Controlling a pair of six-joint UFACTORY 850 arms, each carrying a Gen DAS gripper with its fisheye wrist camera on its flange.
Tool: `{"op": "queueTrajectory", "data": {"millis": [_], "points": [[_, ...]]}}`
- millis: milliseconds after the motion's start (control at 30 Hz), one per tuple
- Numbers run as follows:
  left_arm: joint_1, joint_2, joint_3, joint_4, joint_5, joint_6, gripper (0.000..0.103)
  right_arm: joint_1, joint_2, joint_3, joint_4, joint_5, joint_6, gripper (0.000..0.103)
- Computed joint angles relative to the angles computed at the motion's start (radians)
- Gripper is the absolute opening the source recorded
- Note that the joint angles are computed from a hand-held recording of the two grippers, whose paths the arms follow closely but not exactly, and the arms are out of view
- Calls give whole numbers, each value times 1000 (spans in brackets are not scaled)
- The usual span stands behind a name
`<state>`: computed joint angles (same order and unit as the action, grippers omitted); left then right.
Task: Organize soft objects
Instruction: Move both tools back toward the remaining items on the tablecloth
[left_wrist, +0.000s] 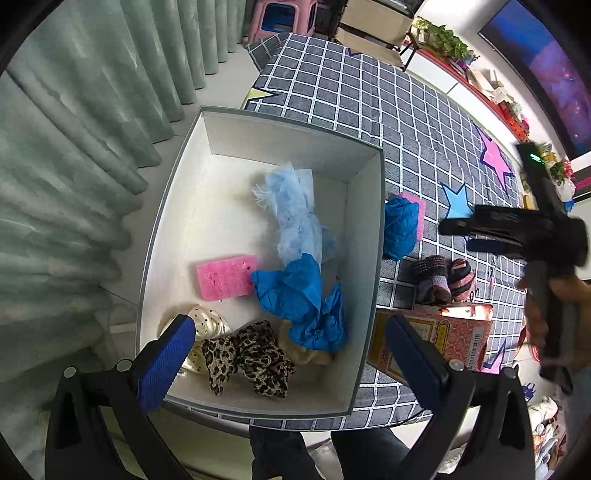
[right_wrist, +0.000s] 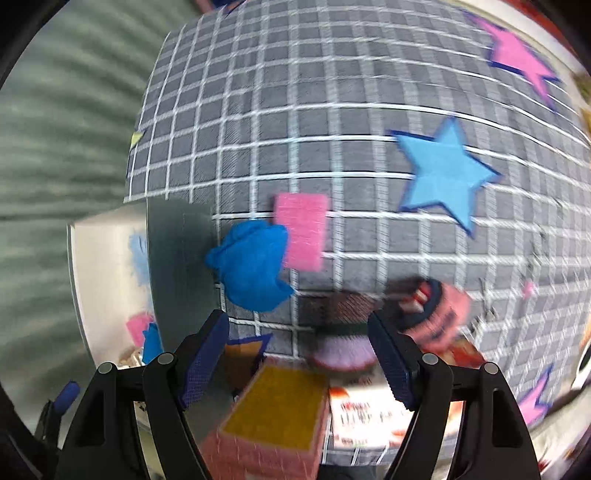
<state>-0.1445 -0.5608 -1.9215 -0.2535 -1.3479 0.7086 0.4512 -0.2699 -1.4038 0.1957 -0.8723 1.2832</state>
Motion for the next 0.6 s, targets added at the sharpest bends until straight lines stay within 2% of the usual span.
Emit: {"op": "queueTrajectory", "data": {"millis": [267,333,467,600], "points": [[-33,23,27,54,10,-74,103,-74,-147,-45,188,33,-337,79],[-47,29,32,64,12,-89,103,-76,-192,-83,181,0,-380,91],[-77,36,38,74,12,-98,103,-69,-219,-95,106,-46,-344,91],[-106,38,38,71,7,-91,103,-74,-107,52,42,-22,-153,91]]}}
